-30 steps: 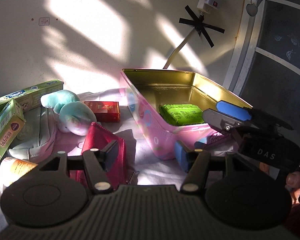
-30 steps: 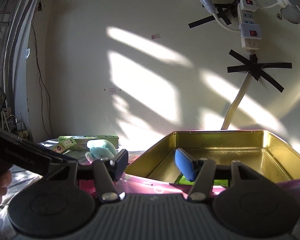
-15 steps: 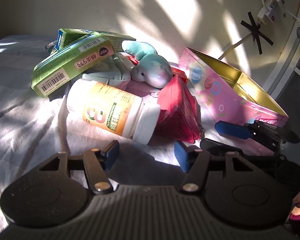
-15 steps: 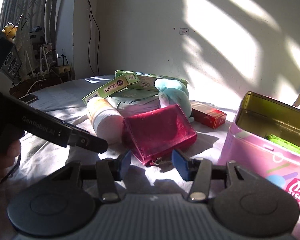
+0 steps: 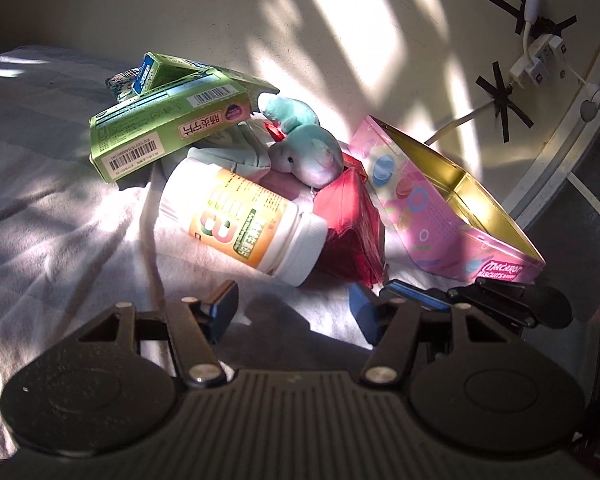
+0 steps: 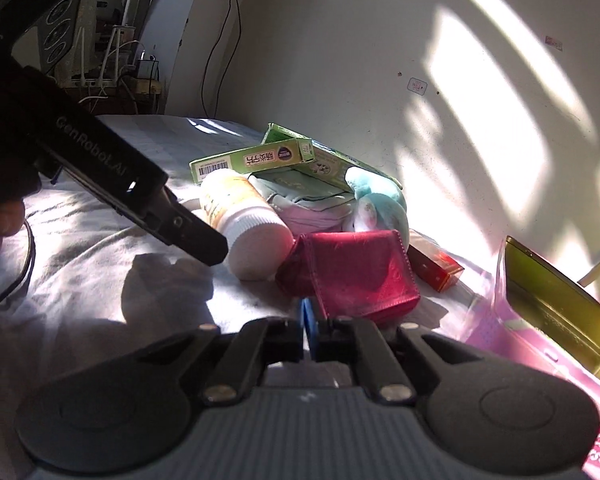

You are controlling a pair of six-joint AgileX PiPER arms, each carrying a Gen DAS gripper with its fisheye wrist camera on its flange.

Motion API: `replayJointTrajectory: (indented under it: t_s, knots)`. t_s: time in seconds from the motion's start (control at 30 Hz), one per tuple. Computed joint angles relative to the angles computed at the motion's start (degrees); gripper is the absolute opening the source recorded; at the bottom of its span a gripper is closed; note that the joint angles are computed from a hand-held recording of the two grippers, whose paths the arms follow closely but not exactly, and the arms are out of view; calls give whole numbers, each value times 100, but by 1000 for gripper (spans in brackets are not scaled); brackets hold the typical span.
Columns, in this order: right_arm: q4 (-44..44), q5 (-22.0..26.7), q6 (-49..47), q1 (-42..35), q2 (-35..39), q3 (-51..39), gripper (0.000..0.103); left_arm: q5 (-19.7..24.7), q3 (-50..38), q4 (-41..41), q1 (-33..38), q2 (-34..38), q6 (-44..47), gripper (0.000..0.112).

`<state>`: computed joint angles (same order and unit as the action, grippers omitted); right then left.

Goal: Organize objects
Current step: 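Reach the left gripper to the red pouch and grasp it, then lift the red pouch with the left gripper and lower it into the pink tin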

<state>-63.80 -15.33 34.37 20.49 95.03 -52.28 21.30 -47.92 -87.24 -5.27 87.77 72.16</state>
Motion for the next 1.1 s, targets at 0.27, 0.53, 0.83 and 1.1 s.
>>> replayJointTrajectory:
  t_s: [0.27,0.53,0.83,1.1]
  knots:
    - [-2152,-553,2203,-854,-776,615,6,-240,-1260,1983,-556,368,-1375,72]
    - [-1319,-896,2190,-1021,-525,458,17,6,-3698,6462,-1260,2289,-5900,72]
    - [-1286,-1320,2461,-1667,-524,554,22,1292,-4129,5195,-1161,2592,-4008,70]
    - [-2997,-3489,4082,-3105,-137,-84,29,1380,-2129,3726,-1210,1255,-923,70]
